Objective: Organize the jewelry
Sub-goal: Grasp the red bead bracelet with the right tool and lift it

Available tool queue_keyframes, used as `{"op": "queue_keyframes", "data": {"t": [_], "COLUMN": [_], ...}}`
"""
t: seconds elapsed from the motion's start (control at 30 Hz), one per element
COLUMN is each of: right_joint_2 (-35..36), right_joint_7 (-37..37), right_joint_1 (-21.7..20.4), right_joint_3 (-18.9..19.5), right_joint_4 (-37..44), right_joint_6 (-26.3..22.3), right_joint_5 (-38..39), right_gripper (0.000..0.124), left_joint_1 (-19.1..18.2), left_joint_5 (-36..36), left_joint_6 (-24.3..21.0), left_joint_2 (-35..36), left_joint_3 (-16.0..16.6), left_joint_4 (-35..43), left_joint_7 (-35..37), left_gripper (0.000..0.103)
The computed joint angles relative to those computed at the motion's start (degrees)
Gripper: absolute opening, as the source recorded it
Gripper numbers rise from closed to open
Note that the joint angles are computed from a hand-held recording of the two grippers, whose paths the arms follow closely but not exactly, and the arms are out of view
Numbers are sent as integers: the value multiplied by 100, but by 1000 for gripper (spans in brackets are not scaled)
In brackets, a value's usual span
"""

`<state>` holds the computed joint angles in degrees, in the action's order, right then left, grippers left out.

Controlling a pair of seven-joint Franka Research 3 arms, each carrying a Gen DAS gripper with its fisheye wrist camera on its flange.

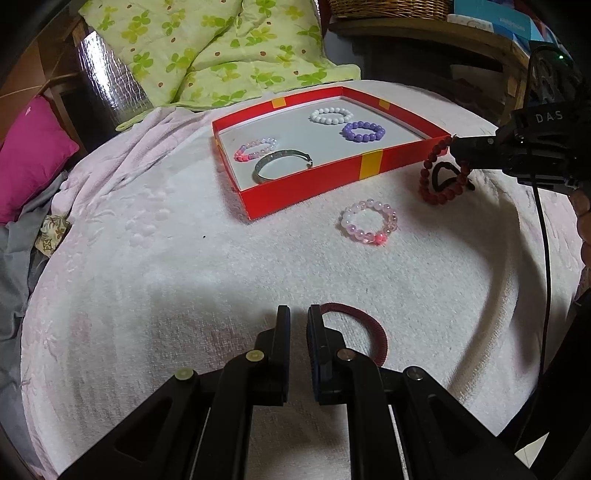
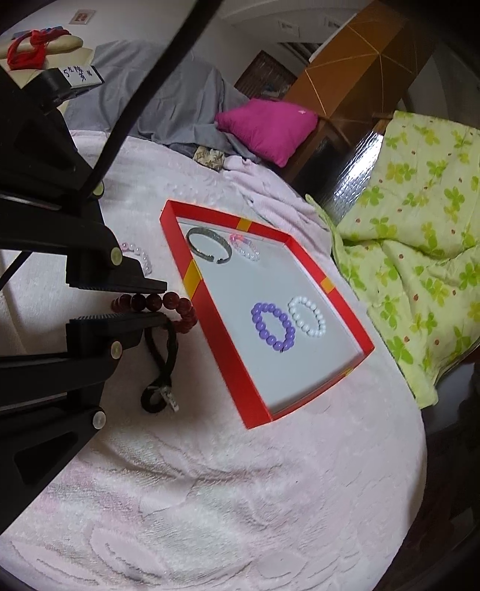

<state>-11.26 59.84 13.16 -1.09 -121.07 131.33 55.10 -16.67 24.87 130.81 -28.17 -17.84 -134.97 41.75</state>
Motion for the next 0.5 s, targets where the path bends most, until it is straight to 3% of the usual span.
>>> {"op": "queue_keyframes", "data": {"t": [0.33,0.5], "right_joint_2": [-107,-217], "right_joint_7": [-371,-699], "right_joint_1": [30,31], "right_joint_3": [-76,-150], "right_joint_4": [-55,-109], "right_joint_6": [22,25], "right_joint_5": [449,794], "right_gripper": [10,10], "left_joint_1": [38,2], "left_joint_5": [72,-20], "left_joint_6": [-15,282], "left_joint_2": [29,-35], "left_joint_3": [-31,80], "left_joint_4": [60,-17], "left_joint_7": [-122,-111], "left_gripper": [10,10]}}
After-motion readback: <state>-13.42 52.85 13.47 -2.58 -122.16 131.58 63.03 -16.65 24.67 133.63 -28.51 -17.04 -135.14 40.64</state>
